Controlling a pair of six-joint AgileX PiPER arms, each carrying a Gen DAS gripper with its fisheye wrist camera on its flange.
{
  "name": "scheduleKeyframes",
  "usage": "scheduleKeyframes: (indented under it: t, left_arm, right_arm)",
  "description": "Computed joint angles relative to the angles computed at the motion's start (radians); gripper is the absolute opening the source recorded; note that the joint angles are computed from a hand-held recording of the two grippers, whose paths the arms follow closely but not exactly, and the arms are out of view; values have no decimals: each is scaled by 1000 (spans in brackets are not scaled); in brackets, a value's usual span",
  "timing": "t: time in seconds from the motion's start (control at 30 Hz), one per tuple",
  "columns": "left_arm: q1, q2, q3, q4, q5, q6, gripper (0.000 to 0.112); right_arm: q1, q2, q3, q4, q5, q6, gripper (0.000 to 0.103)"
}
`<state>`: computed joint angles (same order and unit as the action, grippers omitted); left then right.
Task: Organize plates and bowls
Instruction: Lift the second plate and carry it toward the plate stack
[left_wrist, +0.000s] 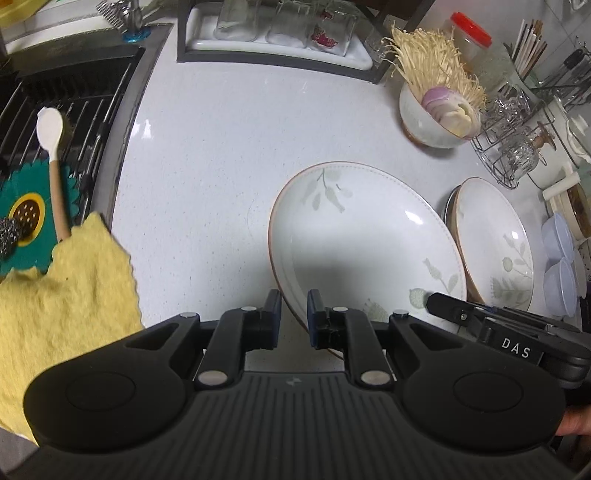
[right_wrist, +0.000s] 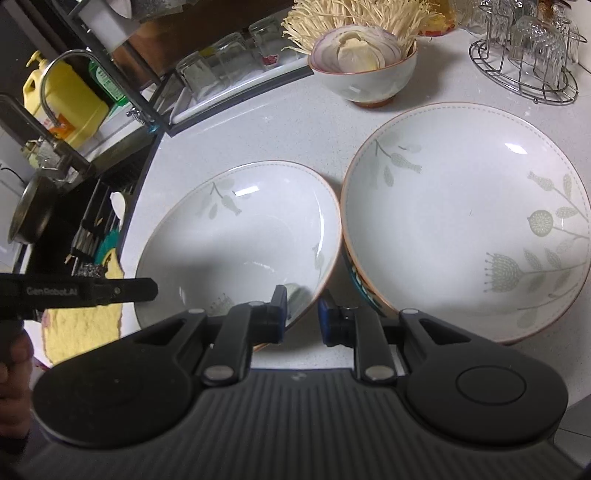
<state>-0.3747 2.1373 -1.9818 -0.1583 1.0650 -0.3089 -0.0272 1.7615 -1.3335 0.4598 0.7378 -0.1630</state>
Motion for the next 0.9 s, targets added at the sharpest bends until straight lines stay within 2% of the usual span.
scheduleKeyframes:
  t: [0.3, 0.53, 0.63, 0.73, 0.9]
  left_arm:
    - [6, -4, 7, 27, 12, -33, 17]
    - [31, 11, 8, -8, 13, -24, 18]
    - [42, 30, -26, -18, 25, -15, 19]
    - [55, 46, -51, -16, 30, -7, 30]
    - [70, 91, -108, -17, 26, 23, 31]
  right_arm:
    - [6, 17, 3, 45, 7, -52, 21]
    - [11, 38, -7, 52, 15, -20, 23]
    - [16, 41, -5, 61, -4, -14, 31]
    - [34, 44, -4, 48, -39, 10, 44]
    - [83, 63, -29, -61, -83, 124, 46]
